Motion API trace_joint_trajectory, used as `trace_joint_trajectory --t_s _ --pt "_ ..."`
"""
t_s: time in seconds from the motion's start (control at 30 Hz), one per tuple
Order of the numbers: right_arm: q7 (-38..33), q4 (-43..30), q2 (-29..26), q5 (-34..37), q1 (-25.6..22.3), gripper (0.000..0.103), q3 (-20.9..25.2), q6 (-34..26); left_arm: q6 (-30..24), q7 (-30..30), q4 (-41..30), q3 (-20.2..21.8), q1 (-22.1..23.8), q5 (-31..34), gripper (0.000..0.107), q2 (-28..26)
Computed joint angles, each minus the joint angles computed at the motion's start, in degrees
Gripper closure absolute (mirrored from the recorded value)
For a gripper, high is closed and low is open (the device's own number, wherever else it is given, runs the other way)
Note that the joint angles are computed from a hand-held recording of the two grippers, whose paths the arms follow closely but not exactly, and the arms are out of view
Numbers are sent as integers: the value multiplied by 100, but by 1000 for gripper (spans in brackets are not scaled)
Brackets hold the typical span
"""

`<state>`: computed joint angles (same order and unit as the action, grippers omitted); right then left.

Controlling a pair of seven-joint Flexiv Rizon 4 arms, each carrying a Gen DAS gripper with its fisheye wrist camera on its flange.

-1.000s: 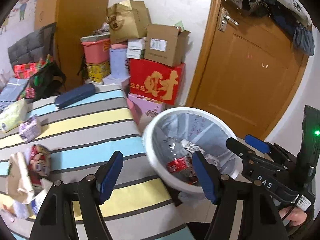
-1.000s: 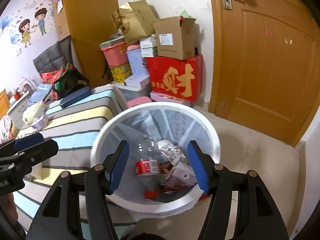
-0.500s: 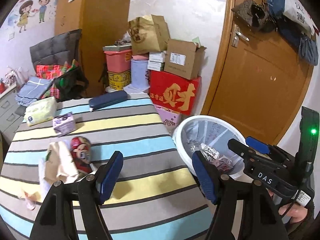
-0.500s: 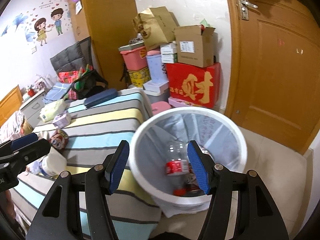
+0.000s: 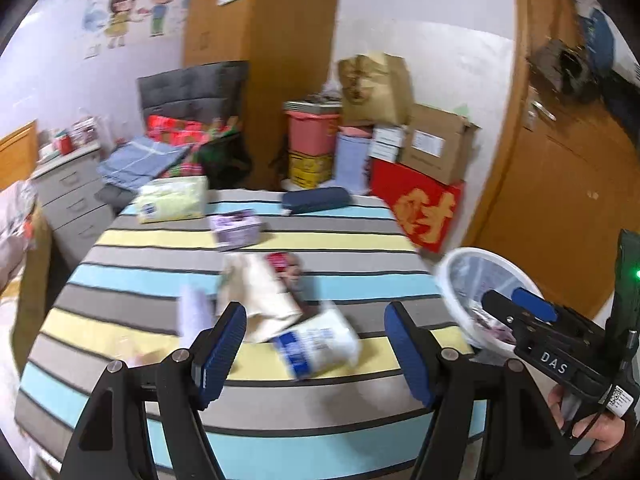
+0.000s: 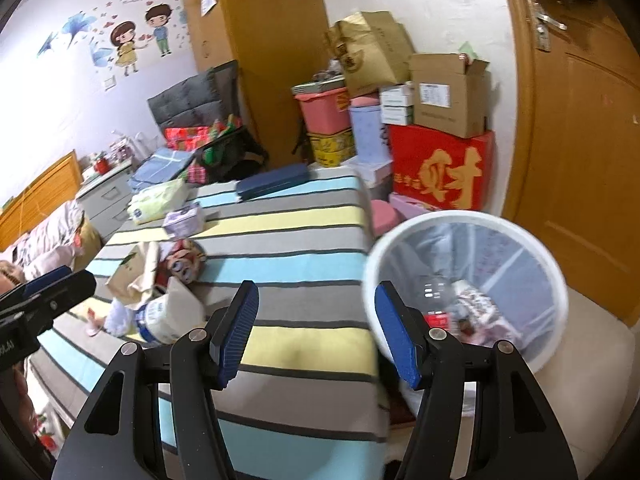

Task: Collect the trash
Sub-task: 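Move both open tools back over the table toward the remaining trash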

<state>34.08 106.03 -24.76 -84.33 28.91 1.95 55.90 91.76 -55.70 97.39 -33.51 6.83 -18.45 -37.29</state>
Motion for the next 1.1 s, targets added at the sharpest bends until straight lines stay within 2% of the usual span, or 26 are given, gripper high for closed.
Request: trace_joint_trajectory --t_s 0.07,0.17,0.27,0.5,0.57,0.7,0.77,0.87,0.93,1.0,1.1 --pt "-83 -135 -111 47 16 41 2 75 31 -9 68 -74 185 -40 36 17" --pt "-205 -338 -275 63 66 41 -47 249 108 -170 71 197 162 -63 36 62" --pt "-487 -554 -449 264 142 41 -81 357 118 -261 110 200 323 -84 36 52" --pt "-941 -1029 -852 638 412 41 -280 729 7 -496 20 686 273 -131 36 4" --pt "-878 -1060 -889 733 522 41 -352 729 -38 -563 -2 832 231 -164 36 -22" --pt "-183 -1104 -979 523 644 41 -494 1115 -136 -543 -48 870 302 -204 35 -115" --pt "-168 -1220 -1087 511 672 41 -515 1267 -234 -557 -107 974 269 -242 36 -170" --pt "-479 -1503 -1363 855 678 41 -506 1467 -345 -491 -148 925 358 -338 36 -261" --pt "-797 -1631 -1479 1342 715 41 -500 1373 -434 -472 -202 988 343 -398 36 -301" --pt "-817 -1701 -1537 1552 768 41 -631 1411 -525 -480 -288 1121 268 -444 35 -356" --pt "-1202 -1865 -1591 1865 949 41 -794 1081 -624 -424 -348 1130 295 -548 36 -430"
